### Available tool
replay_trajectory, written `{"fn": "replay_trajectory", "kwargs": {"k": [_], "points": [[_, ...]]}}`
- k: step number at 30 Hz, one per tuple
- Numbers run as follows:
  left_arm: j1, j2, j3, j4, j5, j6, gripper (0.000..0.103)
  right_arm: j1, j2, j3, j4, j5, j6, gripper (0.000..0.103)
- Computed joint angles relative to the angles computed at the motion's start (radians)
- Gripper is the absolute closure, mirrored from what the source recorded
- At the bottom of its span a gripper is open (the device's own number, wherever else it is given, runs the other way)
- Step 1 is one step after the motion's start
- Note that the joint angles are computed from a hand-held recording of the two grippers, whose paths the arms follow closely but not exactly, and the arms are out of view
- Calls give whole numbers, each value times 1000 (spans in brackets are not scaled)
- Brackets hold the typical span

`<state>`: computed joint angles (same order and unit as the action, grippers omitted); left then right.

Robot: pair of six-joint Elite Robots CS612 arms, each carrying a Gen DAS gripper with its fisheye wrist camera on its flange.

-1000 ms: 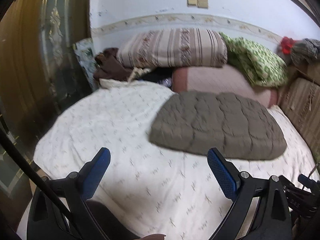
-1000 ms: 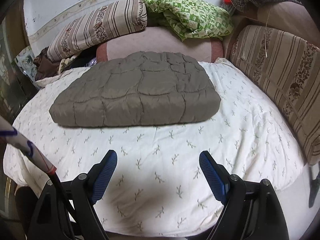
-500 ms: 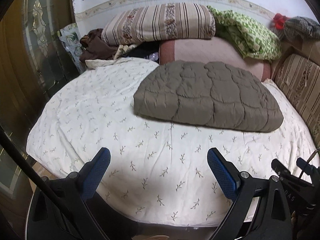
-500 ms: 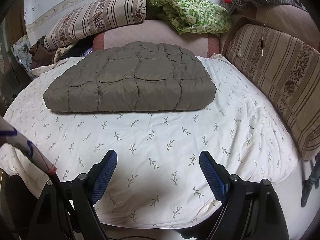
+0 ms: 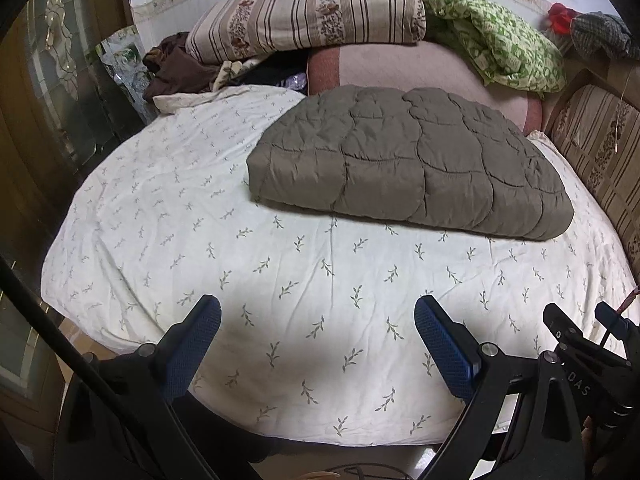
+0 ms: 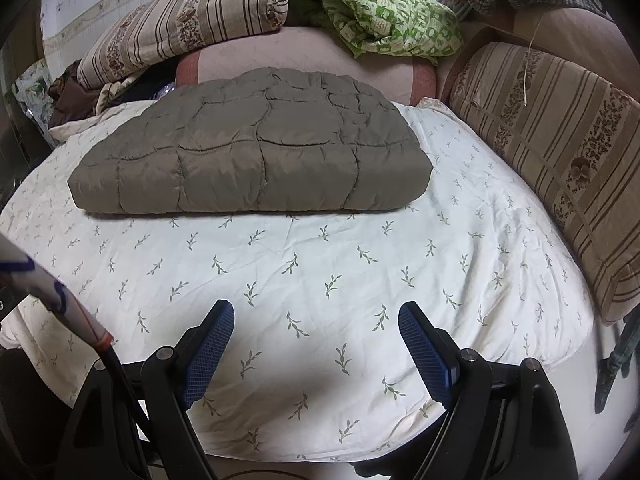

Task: Fold large clothes

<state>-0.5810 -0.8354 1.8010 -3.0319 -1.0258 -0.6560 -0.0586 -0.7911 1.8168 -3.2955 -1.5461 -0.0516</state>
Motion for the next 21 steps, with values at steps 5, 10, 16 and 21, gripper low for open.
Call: {"fn": "replay_trajectory", "kwargs": {"k": [5,10,16,21], "points": [[9,10,-16,22,-33,1,6,5,9,-13,21,-14,-2,15],[17,21,-30,38,-59,2,6,8,17,-28,43,-28,-2,15],[25,30,-43,56,-86,5,6,14,26,-42,64,-44,-3,15],[29,36,-49,64,-104,3,6,16,32,-50,82,-54,1,15]]}}
